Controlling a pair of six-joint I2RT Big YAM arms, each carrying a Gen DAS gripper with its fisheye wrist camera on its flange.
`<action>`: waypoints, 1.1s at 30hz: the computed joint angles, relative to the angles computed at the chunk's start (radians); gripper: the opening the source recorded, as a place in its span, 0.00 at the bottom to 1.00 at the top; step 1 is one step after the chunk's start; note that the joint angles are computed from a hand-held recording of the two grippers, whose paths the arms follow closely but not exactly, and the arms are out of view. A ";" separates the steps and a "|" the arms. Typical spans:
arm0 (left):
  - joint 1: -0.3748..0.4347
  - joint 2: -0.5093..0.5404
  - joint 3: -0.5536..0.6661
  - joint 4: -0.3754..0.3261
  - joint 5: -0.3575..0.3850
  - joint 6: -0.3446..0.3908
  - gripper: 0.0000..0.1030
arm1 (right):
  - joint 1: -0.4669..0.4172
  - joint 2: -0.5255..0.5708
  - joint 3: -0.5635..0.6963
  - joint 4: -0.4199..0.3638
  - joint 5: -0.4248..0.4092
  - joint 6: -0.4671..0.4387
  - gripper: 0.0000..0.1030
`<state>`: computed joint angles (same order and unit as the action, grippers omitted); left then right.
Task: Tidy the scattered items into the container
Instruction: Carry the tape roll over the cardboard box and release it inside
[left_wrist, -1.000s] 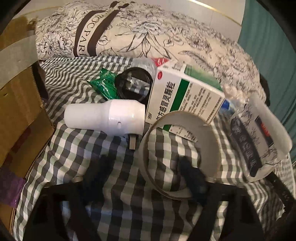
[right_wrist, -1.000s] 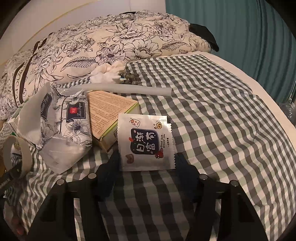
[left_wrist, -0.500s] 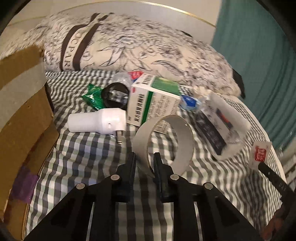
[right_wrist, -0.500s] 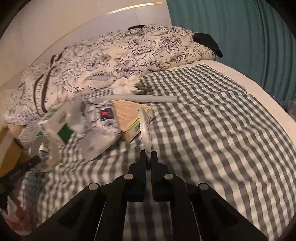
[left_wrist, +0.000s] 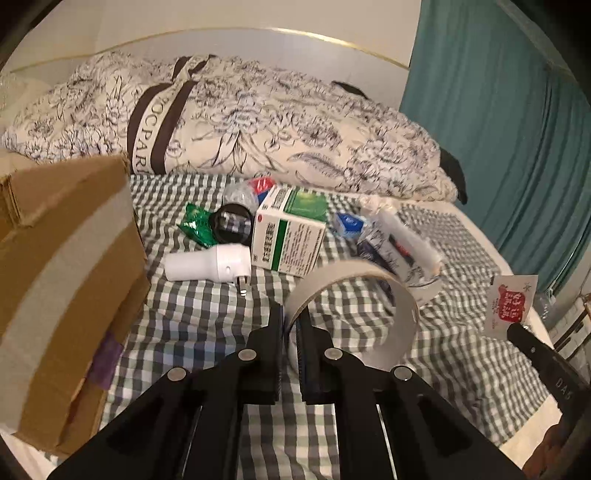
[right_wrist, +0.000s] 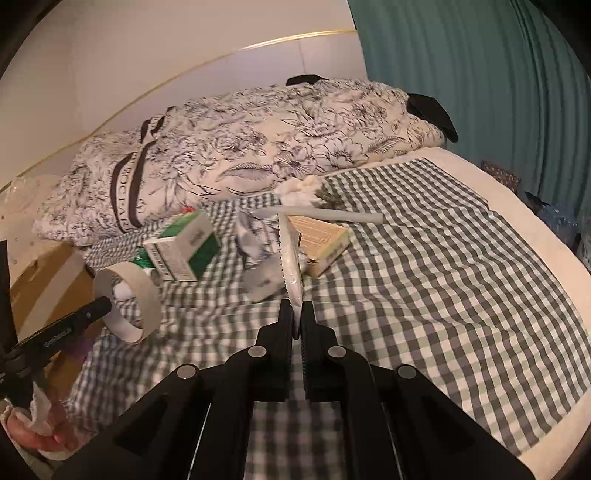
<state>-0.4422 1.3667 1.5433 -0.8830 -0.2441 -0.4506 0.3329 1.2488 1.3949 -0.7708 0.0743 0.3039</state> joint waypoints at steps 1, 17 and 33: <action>-0.004 -0.010 0.002 -0.006 0.001 -0.002 0.07 | 0.009 -0.005 0.004 -0.005 0.007 0.000 0.04; -0.021 -0.120 0.141 -0.169 -0.061 0.027 0.07 | 0.217 -0.038 0.182 -0.118 0.085 -0.009 0.04; 0.271 -0.243 0.172 -0.268 -0.006 0.150 0.07 | 0.506 0.189 0.506 -0.157 0.129 -0.059 0.04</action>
<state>-0.1714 1.1242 1.7152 -1.1507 -0.2504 -0.3009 0.8385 1.4381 1.9010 -0.9274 0.2030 0.2451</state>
